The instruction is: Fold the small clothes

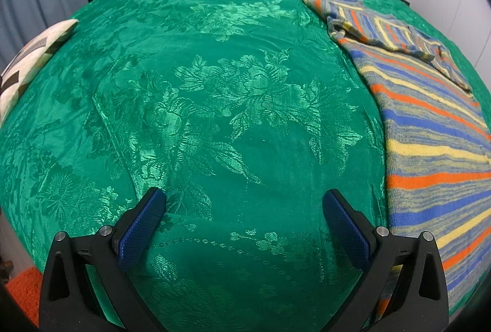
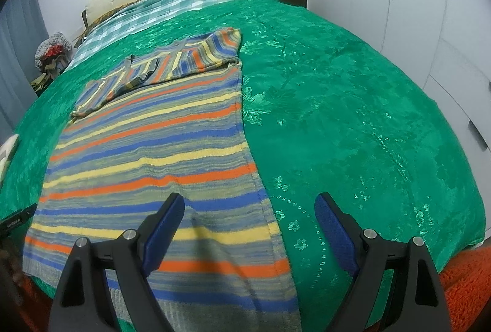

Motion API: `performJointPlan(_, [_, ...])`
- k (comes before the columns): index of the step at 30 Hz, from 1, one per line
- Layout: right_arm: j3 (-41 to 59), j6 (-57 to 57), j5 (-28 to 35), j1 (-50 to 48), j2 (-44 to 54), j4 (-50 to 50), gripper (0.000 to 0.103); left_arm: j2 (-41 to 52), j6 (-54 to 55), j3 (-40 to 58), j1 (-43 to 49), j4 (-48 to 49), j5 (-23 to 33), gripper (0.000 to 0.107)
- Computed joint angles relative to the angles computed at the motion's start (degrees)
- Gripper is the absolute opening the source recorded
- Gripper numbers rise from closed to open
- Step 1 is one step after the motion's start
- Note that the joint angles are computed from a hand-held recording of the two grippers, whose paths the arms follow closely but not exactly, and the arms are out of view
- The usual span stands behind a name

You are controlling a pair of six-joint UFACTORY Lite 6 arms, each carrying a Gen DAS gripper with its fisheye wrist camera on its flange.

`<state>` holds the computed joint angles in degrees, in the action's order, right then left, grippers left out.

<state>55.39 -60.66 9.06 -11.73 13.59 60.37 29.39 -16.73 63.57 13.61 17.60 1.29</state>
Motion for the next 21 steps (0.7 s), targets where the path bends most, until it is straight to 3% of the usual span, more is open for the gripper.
performJointPlan(21, [-0.4,-1.9,0.0,0.2,-0.2,2.3,0.086,-0.3,-0.2,-0.4,0.0,0.2,0.0,0.103])
